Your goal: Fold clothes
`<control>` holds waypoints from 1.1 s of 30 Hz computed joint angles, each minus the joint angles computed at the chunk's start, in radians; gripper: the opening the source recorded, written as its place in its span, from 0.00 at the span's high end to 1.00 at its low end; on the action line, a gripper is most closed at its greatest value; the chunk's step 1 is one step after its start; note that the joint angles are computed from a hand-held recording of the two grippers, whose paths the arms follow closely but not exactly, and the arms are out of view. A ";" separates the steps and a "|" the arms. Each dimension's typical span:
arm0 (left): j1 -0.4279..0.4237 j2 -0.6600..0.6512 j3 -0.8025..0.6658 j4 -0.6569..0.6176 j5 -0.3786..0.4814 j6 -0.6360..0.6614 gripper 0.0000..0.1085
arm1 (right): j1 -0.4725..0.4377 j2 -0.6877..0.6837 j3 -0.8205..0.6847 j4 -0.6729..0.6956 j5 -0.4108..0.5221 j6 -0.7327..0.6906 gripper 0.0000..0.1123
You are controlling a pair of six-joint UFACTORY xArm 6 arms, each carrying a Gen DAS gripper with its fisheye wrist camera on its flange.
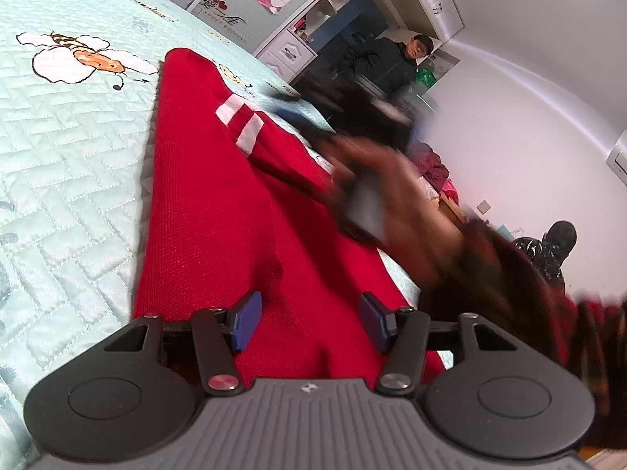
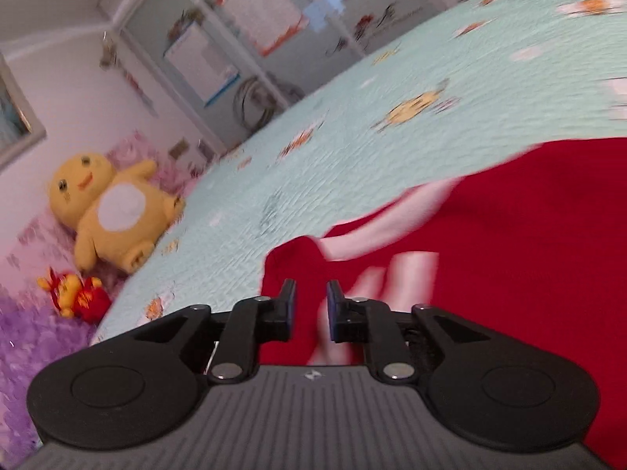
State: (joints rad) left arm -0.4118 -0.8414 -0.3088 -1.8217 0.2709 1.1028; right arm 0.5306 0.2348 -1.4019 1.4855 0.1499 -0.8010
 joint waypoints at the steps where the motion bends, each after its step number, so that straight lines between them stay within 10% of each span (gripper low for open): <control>1: 0.002 0.002 -0.001 -0.015 0.003 0.012 0.45 | -0.022 -0.068 0.075 0.069 -0.018 -0.046 0.85; 6: -0.010 0.008 -0.008 -0.106 -0.015 0.100 0.45 | -0.236 -0.347 0.379 0.137 -0.084 0.023 0.72; 12: 0.035 0.013 -0.002 -0.164 0.038 0.136 0.47 | -0.472 -0.290 0.359 0.083 0.034 0.145 0.65; 24: -0.023 0.031 -0.026 -0.165 -0.052 0.152 0.48 | -0.529 -0.088 0.198 0.135 0.122 0.209 0.67; 27: -0.039 0.033 -0.031 -0.168 -0.076 0.152 0.48 | -0.544 -0.082 0.193 0.001 0.157 0.298 0.92; 33: -0.157 0.041 -0.067 -0.114 -0.257 -0.012 0.48 | -0.519 -0.214 0.263 0.031 0.151 0.114 0.94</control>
